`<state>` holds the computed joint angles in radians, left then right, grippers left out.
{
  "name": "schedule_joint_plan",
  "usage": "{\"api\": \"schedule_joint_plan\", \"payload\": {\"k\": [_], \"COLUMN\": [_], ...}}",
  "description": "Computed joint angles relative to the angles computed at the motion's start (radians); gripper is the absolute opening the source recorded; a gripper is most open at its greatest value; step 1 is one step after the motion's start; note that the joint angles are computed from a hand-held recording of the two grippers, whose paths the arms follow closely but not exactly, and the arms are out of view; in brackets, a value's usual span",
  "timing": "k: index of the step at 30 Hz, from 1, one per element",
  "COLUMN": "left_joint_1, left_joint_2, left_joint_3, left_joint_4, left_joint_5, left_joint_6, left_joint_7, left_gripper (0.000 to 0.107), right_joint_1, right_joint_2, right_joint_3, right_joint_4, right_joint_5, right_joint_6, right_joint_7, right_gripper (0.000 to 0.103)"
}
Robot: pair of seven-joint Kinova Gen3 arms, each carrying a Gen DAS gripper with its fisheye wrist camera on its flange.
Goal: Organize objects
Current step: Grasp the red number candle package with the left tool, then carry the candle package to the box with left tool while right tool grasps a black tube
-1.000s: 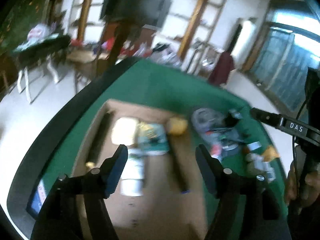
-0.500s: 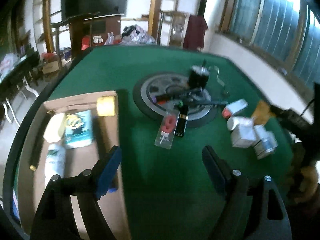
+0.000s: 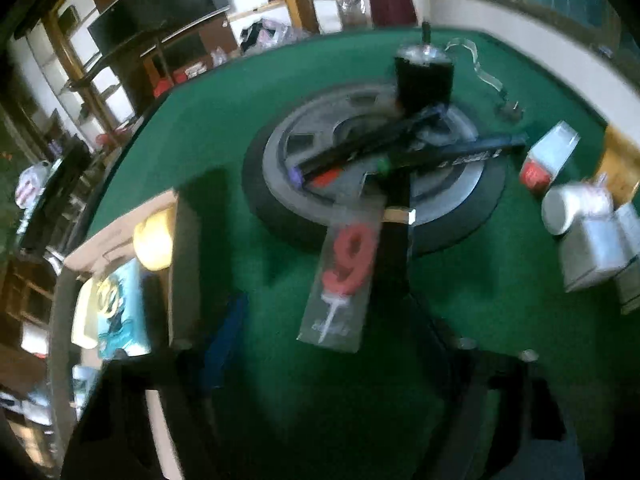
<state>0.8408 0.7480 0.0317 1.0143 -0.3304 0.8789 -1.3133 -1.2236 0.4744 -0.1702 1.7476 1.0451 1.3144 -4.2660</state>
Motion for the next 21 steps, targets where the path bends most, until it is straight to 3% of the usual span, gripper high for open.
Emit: {"api": "schedule_joint_plan", "payload": {"k": [1,8,12,15,16,18,21], "left_joint_1": [-0.017,-0.072,-0.033,0.007,0.001,-0.050,-0.095], "left_joint_2": [0.001,-0.113,-0.091,-0.083,-0.088,-0.098,-0.177], "left_joint_3": [0.024,0.088,0.046,0.015,0.021,0.070,0.089], "left_joint_4": [-0.014,0.163,0.134,0.148,0.162,0.178,0.294], "left_joint_5": [0.024,0.111,0.097,0.035,0.035,0.080,0.124], "left_joint_6": [0.019,-0.034,-0.026,-0.097,-0.108,-0.121,-0.211], "left_joint_7": [-0.025,-0.099,-0.051,-0.005,-0.002,-0.034,-0.054], "left_gripper": [0.024,0.024,0.027,0.031,0.023,0.023,0.023], "right_joint_1": [0.000,0.001,0.006,-0.002,-0.008,-0.021,-0.013], "right_joint_2": [0.001,0.007,0.019,0.041,0.048,0.058,0.031], "right_joint_3": [-0.001,0.000,0.003,0.010,0.014,0.025,0.020], "right_joint_4": [0.000,-0.002,-0.018,-0.055,-0.068,-0.104,-0.119], "right_joint_5": [0.002,0.020,0.024,0.010,0.007,-0.005,0.036], "right_joint_6": [-0.002,-0.022,-0.036,-0.008,0.006,0.033,-0.027], "right_joint_7": [0.000,0.011,0.046,0.103,0.122,0.166,0.211], "right_gripper": [0.103,0.103,0.103,0.103,0.103,0.103,0.103]}}
